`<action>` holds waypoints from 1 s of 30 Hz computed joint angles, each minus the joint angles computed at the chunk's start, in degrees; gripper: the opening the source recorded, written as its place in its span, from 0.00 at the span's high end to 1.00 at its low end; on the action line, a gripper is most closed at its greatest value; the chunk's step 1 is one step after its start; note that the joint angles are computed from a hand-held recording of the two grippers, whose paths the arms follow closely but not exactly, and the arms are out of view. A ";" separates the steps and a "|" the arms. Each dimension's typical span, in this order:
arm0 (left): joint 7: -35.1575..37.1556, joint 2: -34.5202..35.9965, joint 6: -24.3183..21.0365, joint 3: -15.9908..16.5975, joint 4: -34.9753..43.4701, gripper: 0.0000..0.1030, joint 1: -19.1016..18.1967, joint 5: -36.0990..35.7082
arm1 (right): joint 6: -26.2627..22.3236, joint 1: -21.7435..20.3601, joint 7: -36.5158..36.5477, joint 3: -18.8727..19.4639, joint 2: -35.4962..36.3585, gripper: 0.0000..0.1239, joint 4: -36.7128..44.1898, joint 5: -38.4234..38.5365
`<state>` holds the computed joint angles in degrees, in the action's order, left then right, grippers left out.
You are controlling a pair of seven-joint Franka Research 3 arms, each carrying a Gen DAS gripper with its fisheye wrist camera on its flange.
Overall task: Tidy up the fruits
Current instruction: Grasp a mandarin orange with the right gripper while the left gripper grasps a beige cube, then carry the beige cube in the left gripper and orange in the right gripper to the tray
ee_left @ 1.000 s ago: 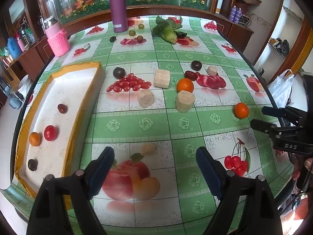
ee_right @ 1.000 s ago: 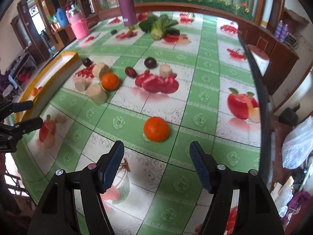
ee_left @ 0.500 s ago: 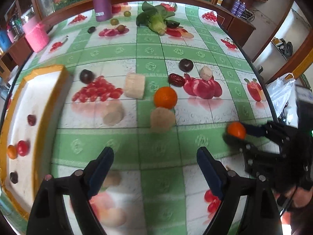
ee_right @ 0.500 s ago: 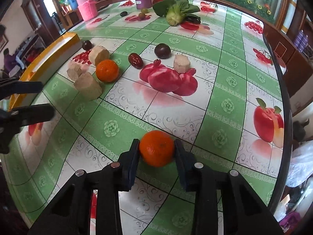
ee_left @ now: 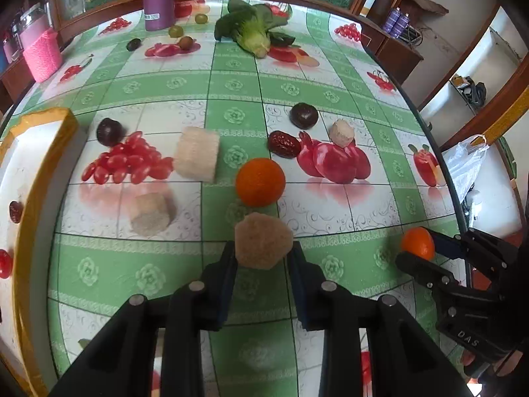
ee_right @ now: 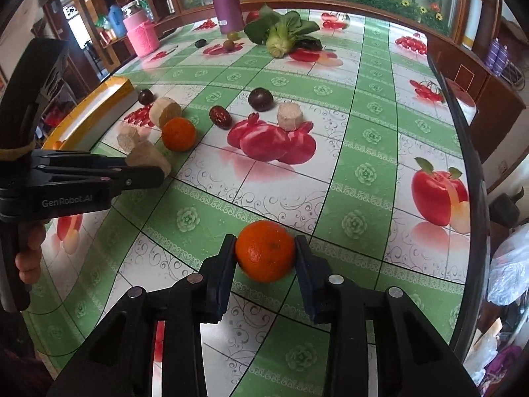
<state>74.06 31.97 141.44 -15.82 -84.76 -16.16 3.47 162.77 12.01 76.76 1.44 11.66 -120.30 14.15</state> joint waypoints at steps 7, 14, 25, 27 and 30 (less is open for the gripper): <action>3.00 -7.86 4.51 -1.70 -9.89 0.67 3.50 -4.55 | 1.70 1.79 3.16 -0.52 -3.52 0.73 -2.43 -3.81; 6.98 -14.87 8.55 -2.26 -18.38 0.67 5.95 -9.59 | 2.39 2.93 6.39 0.17 -5.98 0.73 -3.94 -6.56; 11.39 -22.50 12.50 0.29 -27.44 0.67 8.40 -15.25 | 0.52 6.63 11.66 1.56 -1.92 0.72 2.80 -10.97; 12.15 -23.49 12.91 0.96 -28.67 0.67 9.02 -16.45 | -0.36 7.48 11.60 1.78 -0.41 0.72 5.15 -11.24; 12.74 -24.54 13.42 2.14 -30.10 0.67 9.91 -17.47 | -2.01 8.83 11.33 2.04 2.40 0.72 9.41 -11.48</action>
<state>86.79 7.43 154.86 -13.68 -114.85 -6.25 -14.01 160.77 20.84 88.10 3.48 14.06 -110.89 2.67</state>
